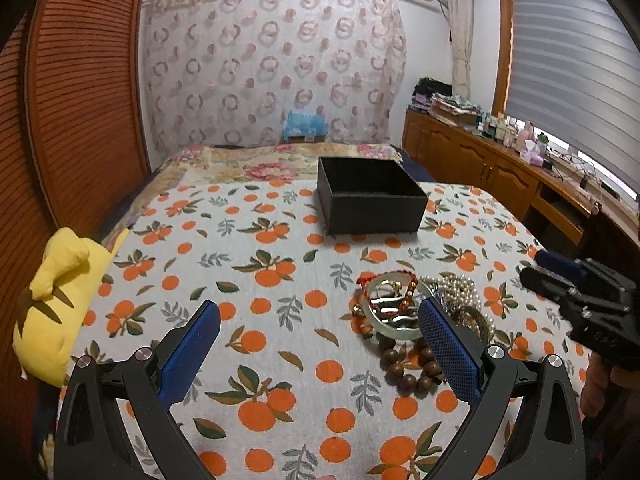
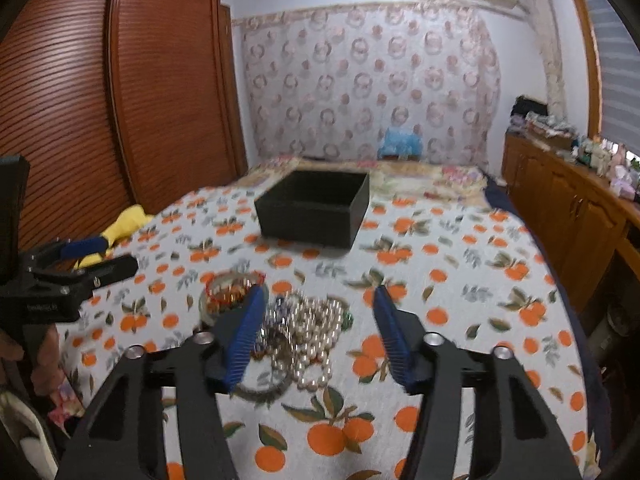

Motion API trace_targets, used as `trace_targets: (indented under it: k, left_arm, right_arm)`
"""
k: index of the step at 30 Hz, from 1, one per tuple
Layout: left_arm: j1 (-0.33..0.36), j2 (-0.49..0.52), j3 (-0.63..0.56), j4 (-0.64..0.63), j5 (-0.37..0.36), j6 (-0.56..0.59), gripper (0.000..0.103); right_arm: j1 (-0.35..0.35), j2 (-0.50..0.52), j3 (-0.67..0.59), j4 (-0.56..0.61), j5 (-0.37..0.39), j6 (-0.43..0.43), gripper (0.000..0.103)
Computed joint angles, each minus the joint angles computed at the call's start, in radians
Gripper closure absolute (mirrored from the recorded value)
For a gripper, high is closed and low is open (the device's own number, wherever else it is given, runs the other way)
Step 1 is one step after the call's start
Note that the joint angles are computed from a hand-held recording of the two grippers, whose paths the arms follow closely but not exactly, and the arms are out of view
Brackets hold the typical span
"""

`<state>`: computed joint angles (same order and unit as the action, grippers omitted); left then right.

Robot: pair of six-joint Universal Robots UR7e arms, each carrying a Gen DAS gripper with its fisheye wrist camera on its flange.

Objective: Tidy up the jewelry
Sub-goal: 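Grasp the silver bangle with the right tool while the left tool grasps the red string bracelet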

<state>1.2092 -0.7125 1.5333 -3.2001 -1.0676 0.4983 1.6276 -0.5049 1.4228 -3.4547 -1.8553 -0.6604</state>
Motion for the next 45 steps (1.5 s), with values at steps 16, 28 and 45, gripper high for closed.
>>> trace_targets:
  k: [16, 28, 45]
  left_arm:
    - [0.026, 0.027, -0.069, 0.165, -0.012, -0.022, 0.007]
    - [0.032, 0.066, -0.143, 0.243, -0.024, -0.011, 0.007]
    - [0.052, 0.145, -0.347, 0.523, -0.145, -0.067, 0.043]
  right_arm:
    - [-0.006, 0.036, -0.088, 0.295, -0.07, 0.015, 0.087]
    - [-0.004, 0.032, -0.07, 0.225, -0.067, -0.024, 0.099]
    - [-0.017, 0.006, -0.055, 0.162, -0.071, -0.019, 0.099]
